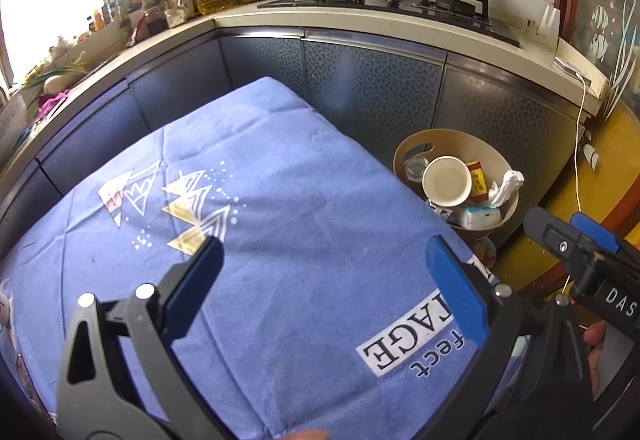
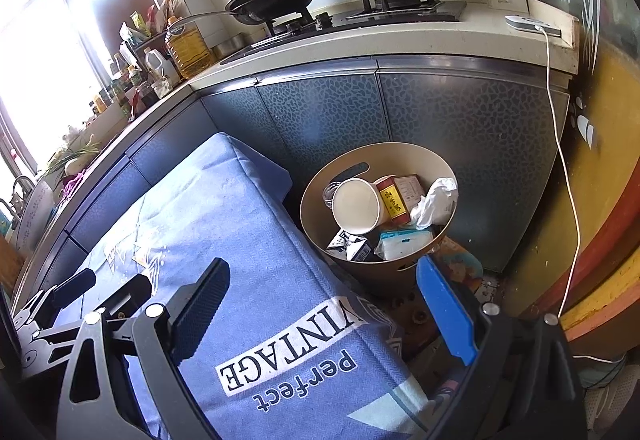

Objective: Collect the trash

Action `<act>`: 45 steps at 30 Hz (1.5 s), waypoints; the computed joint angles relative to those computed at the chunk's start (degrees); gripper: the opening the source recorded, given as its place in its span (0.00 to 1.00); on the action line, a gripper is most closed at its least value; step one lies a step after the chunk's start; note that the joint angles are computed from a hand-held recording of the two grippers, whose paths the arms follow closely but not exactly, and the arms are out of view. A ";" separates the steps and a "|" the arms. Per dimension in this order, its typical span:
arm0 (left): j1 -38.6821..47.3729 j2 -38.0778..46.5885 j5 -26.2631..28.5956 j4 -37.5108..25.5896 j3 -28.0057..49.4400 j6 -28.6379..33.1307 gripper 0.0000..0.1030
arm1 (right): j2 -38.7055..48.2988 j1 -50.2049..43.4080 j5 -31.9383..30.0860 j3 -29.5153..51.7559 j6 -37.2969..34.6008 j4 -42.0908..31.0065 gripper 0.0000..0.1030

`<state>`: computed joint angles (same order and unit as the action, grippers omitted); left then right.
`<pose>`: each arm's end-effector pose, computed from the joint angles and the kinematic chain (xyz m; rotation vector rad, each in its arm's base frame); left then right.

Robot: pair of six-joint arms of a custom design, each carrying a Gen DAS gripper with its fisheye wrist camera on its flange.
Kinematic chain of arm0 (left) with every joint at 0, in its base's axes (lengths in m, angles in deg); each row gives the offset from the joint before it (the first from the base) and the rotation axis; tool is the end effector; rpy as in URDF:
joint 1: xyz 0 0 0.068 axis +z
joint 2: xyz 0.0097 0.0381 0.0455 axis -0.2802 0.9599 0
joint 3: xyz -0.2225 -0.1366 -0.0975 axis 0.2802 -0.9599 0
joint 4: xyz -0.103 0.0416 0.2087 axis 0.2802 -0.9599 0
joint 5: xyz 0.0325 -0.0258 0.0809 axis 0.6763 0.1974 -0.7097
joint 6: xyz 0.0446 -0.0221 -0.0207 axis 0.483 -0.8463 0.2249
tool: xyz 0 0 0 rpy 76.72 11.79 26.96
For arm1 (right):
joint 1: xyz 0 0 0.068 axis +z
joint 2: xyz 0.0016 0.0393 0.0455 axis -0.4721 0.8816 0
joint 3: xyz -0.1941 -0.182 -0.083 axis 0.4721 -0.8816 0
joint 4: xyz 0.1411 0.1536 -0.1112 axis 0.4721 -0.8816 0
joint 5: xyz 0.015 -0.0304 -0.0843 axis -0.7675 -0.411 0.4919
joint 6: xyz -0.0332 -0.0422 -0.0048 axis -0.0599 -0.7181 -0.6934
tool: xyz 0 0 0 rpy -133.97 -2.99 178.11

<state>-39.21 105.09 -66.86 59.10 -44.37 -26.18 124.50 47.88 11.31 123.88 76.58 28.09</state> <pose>0.2285 -0.0997 0.1685 0.6791 2.2743 -0.2151 0.0957 0.2745 0.1615 0.7574 2.1665 0.0641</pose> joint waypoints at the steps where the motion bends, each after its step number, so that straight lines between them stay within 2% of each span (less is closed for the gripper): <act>1: -0.08 0.15 -0.10 0.04 0.04 0.14 0.94 | 0.03 0.03 0.07 0.01 0.11 -0.21 0.89; 10: -1.10 0.81 -1.54 0.47 0.06 0.39 0.94 | -0.61 0.01 0.00 -1.82 -0.07 1.95 0.89; 45: -1.53 2.07 -1.25 0.89 -0.47 1.34 0.94 | -0.77 -0.45 -0.14 -2.52 -0.68 3.13 0.89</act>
<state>-40.74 107.16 -68.10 59.99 -44.85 -24.84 123.73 47.43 11.16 121.36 75.90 31.22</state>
